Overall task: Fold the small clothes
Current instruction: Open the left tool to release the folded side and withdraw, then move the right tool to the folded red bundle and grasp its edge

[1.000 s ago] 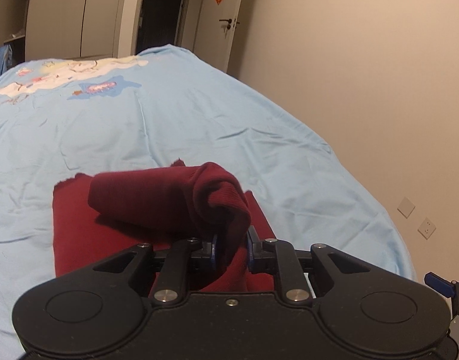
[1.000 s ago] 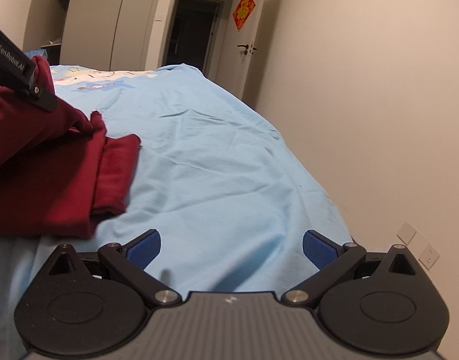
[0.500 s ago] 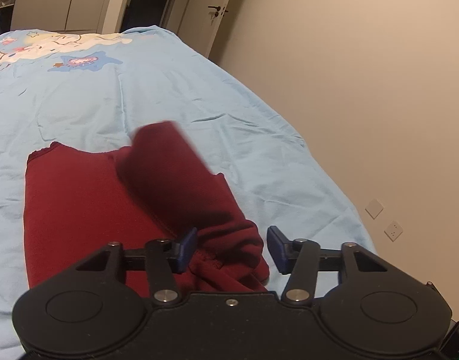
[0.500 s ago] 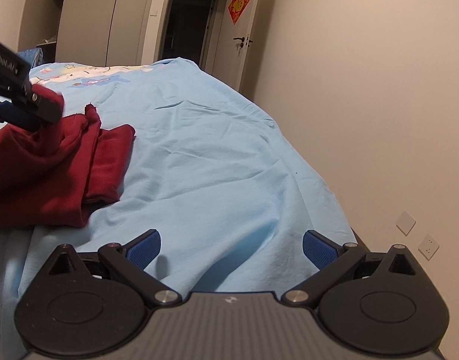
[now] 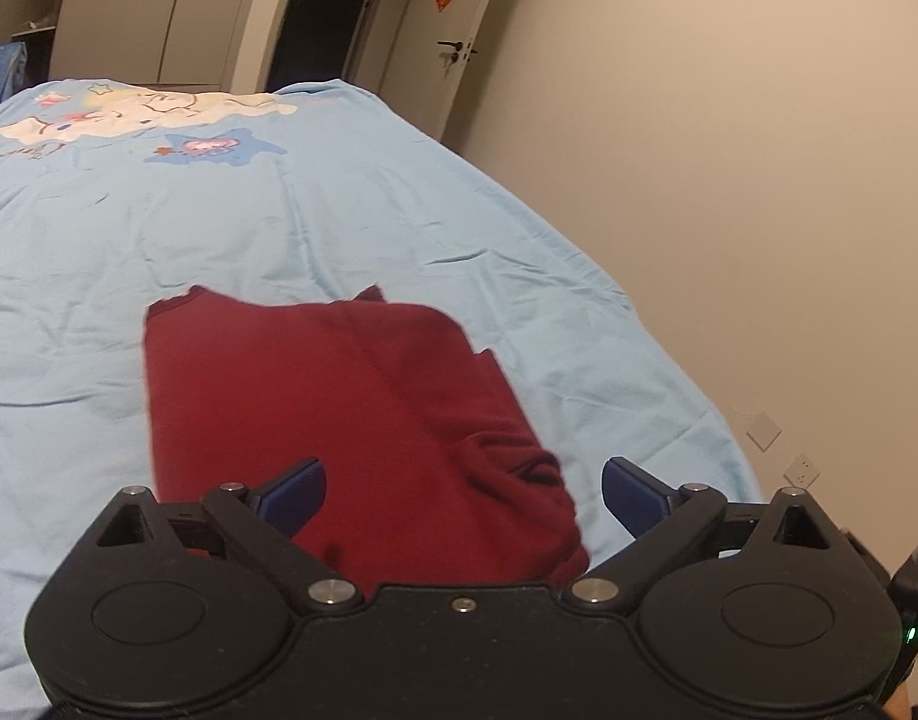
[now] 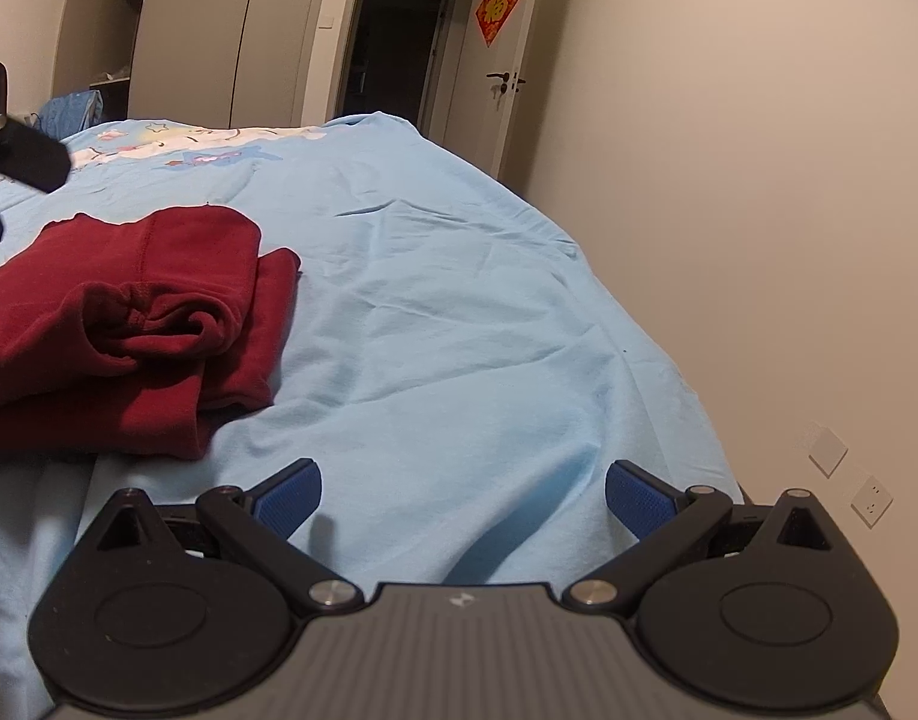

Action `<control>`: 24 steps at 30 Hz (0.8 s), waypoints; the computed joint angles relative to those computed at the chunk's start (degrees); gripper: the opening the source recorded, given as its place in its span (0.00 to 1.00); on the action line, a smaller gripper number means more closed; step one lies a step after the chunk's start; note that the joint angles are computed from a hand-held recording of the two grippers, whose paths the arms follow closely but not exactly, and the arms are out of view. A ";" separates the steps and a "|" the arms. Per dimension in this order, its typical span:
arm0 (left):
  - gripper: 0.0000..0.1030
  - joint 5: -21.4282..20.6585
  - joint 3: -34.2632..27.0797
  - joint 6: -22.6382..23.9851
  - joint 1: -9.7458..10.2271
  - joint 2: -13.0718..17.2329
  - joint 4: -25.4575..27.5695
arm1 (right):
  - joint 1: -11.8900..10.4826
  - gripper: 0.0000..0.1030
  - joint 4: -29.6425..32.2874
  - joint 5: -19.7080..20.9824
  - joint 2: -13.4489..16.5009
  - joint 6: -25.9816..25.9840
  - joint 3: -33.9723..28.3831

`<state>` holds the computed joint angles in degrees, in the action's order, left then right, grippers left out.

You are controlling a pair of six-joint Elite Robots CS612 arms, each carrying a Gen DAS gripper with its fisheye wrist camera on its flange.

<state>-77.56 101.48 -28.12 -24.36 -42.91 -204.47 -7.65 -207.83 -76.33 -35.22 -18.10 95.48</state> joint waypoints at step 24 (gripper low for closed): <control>0.56 -0.98 1.39 11.80 -2.10 1.09 -1.36 | -2.00 0.93 27.13 33.29 1.86 10.87 -13.66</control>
<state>-78.54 102.87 -16.33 -26.46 -41.82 -205.83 -9.66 -180.70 -43.04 -33.36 -7.23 81.82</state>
